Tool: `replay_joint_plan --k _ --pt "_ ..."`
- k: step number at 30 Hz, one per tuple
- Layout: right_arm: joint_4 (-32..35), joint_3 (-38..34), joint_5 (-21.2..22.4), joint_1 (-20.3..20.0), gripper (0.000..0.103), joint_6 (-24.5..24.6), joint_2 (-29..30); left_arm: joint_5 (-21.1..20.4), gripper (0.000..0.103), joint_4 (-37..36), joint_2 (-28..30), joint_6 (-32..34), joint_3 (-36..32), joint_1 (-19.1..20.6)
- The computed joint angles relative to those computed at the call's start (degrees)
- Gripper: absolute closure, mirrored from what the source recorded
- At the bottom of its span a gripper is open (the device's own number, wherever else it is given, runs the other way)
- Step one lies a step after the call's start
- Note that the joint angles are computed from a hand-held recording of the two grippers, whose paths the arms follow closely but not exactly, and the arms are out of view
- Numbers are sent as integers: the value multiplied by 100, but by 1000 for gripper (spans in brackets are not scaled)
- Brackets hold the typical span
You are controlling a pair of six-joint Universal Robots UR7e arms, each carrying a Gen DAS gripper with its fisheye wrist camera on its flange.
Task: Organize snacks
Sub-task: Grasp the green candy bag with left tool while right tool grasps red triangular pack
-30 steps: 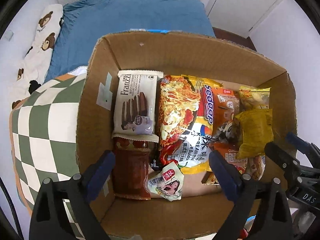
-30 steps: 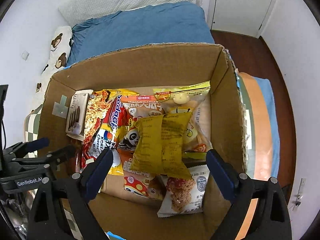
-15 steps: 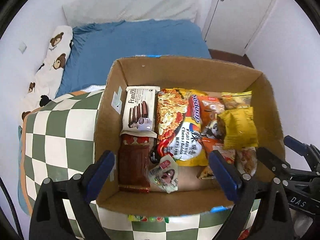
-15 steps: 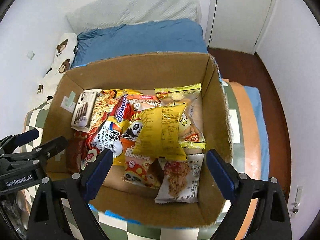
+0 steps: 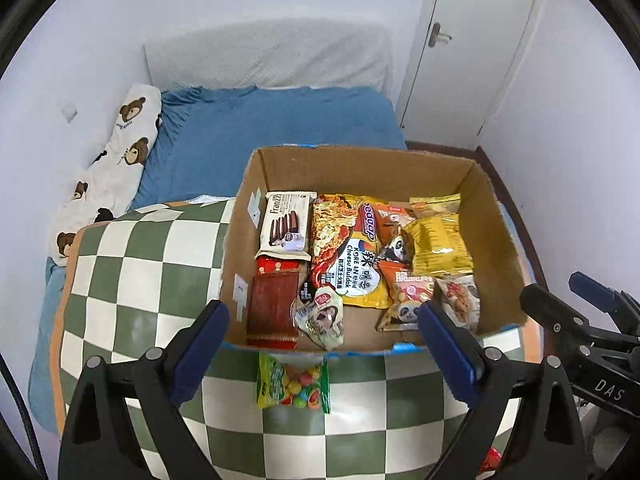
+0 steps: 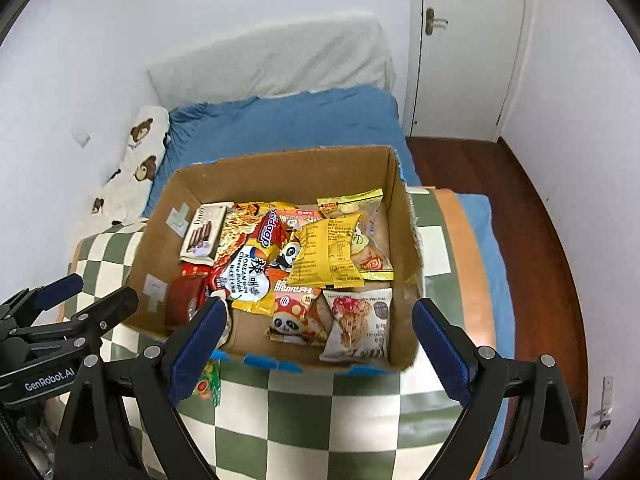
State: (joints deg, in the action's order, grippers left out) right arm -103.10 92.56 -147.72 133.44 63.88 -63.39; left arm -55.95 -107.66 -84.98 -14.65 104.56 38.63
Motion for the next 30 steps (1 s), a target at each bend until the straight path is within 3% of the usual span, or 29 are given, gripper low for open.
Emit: replay_joint_plan --k 15,21,24,30 --pt "1169 -318 -437 879 7 1233 51 394 6 243 -959 -189 479 -729" --pt "902 -167 -232 972 3 1363 -22 382 6 448 -1121 -387 547 -800" --pt "328 259 9 992 3 1478 -267 392 6 618 -1271 -544 694 -815" --pt "392 1255 549 1047 3 3036 -981 189 6 1394 -1551 -1099 1105 -612"
